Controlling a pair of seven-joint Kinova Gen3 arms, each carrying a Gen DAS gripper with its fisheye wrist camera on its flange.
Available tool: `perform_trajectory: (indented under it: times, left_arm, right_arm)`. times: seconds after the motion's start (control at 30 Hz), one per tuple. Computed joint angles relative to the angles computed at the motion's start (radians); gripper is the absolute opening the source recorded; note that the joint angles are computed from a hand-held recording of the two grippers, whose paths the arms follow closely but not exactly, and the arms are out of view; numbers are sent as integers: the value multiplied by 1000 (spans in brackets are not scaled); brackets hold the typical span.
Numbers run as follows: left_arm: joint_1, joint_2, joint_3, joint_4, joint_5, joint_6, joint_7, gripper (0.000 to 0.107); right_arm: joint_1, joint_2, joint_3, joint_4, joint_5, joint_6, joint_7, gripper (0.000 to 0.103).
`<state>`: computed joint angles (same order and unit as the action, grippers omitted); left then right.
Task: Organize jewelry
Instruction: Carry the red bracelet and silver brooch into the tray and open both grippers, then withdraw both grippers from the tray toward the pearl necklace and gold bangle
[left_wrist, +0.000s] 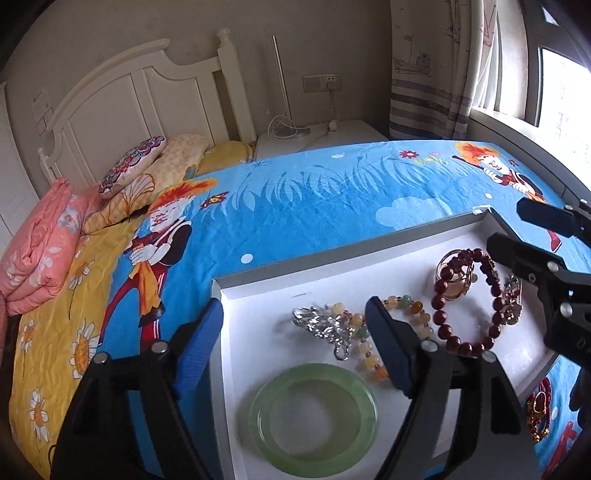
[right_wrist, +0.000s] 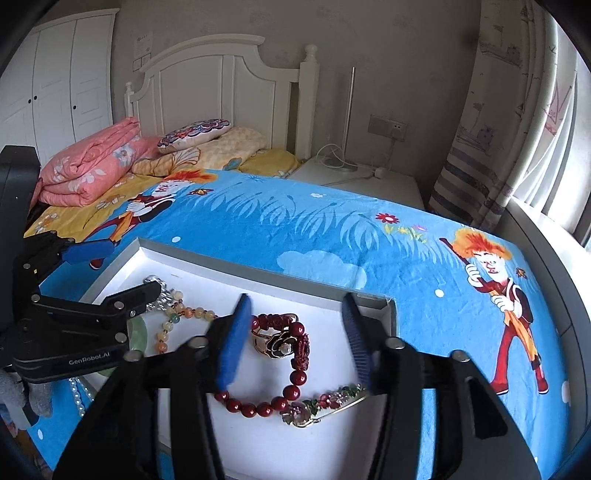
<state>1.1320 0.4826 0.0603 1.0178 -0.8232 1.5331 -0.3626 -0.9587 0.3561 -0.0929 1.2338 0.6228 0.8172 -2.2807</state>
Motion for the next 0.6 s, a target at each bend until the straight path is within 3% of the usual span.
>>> perform_trajectory:
  times: [0.2,0.6]
  left_arm:
    - [25,8,-5,-16,-10,28,8,87]
    - [103,-30,19,44,-69,73,135,94]
  right_arm:
    - [-55,1,10,-1,77,82,-40,64]
    - [-67,-47,-26,80,135,121,-117,71]
